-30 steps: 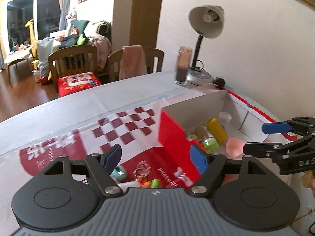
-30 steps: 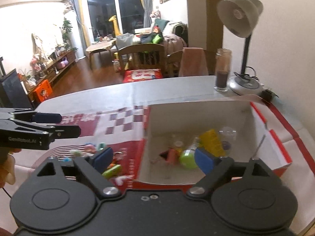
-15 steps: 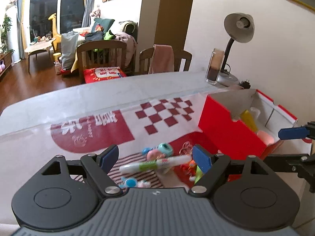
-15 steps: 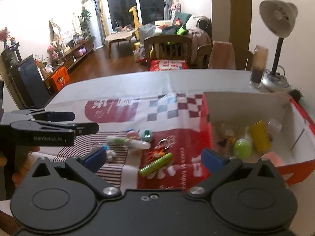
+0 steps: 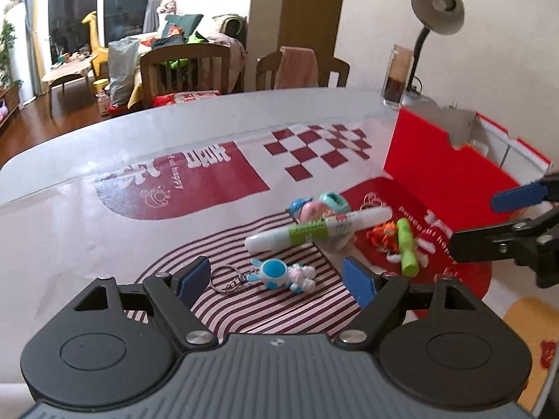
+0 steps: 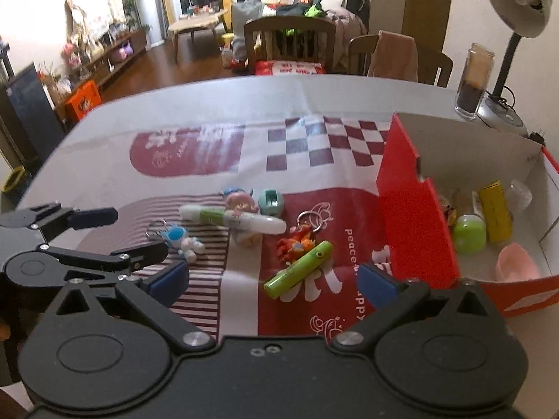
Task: Organize rigid objects
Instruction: 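Withdraw both tools from the box back to the items, then grasp the green highlighter with the right tool while the left tool grasps the astronaut keychain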
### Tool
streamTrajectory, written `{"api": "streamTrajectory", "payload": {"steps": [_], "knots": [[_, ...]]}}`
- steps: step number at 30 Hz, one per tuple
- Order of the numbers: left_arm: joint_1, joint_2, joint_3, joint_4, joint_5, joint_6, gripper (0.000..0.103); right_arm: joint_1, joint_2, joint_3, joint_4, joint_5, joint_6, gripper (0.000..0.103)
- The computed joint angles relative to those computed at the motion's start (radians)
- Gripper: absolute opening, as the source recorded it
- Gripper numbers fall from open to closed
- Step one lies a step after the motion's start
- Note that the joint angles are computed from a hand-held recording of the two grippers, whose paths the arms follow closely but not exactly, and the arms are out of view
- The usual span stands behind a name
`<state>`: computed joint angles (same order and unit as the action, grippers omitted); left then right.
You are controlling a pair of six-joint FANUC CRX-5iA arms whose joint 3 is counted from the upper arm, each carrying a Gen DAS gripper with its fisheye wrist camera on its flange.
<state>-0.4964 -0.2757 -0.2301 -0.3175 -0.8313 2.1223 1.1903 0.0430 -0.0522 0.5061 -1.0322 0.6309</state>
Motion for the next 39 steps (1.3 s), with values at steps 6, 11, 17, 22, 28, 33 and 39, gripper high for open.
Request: {"api": "streamTrajectory", "payload": {"steps": [6, 11, 17, 22, 28, 33, 39], "knots": [[0.002, 0.039, -0.009, 0.006, 0.035, -0.06, 0.082, -0.015, 0.042, 0.017, -0.011, -0.007, 0.015, 0.1], [0.007, 0.069, -0.006, -0.004, 0.049, -0.069, 0.082, -0.04, 0.09, 0.052, -0.025, -0.033, 0.029, 0.093], [0.021, 0.09, -0.009, 0.006, 0.062, -0.079, 0.082, -0.064, 0.136, 0.099, -0.06, -0.057, 0.057, 0.087], [0.015, 0.098, -0.008, -0.007, 0.072, -0.084, 0.082, -0.076, 0.164, 0.127, -0.085, -0.075, 0.072, 0.078], [0.012, 0.112, -0.005, -0.005, 0.092, -0.108, 0.082, -0.086, 0.17, 0.132, -0.109, -0.091, 0.069, 0.07], [0.014, 0.124, -0.001, 0.011, 0.097, -0.135, 0.078, -0.089, 0.161, 0.12, -0.113, -0.089, 0.05, 0.06], [0.007, 0.138, 0.014, -0.005, 0.083, -0.123, 0.065, -0.087, 0.156, 0.11, -0.097, -0.096, 0.012, 0.048]]}}
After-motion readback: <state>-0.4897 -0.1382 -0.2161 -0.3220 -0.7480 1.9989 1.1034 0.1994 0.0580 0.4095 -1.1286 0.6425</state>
